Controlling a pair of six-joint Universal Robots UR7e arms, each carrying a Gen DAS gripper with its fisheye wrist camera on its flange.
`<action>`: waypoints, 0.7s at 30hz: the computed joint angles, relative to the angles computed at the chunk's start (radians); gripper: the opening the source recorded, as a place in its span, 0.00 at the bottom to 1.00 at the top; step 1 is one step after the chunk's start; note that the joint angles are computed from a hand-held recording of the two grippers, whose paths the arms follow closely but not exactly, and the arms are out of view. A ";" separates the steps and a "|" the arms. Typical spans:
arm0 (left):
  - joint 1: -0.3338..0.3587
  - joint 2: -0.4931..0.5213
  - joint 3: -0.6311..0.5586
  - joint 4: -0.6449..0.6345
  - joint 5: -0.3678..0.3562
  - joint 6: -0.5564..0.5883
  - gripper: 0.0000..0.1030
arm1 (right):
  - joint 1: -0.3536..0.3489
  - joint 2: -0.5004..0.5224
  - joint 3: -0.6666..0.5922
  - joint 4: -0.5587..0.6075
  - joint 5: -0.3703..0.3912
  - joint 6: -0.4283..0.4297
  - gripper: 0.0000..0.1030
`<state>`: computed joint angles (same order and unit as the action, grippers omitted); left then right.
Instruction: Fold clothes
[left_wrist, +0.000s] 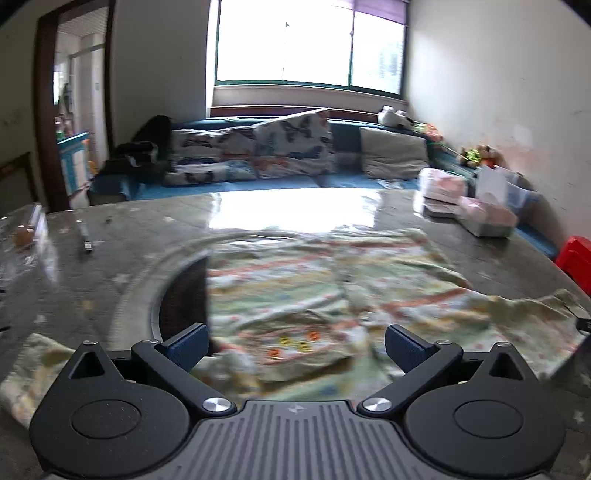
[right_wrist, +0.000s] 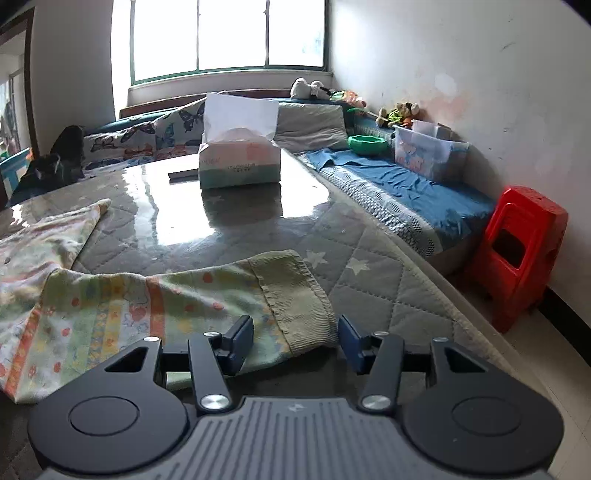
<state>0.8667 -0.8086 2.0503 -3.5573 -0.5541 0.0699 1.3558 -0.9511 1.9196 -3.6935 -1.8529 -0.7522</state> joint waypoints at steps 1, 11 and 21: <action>-0.003 0.005 -0.003 0.010 -0.011 -0.007 1.00 | -0.002 0.000 0.001 -0.006 0.004 0.007 0.52; -0.030 0.028 -0.012 0.037 -0.054 -0.037 1.00 | -0.014 0.008 0.019 -0.062 0.020 0.070 0.53; -0.049 0.064 -0.059 0.146 -0.096 0.002 1.00 | -0.011 0.007 0.014 -0.042 0.028 0.061 0.29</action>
<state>0.8179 -0.7445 1.9916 -3.4115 -0.6498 0.0720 1.3446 -0.9442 1.9334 -3.7357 -1.8251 -0.6908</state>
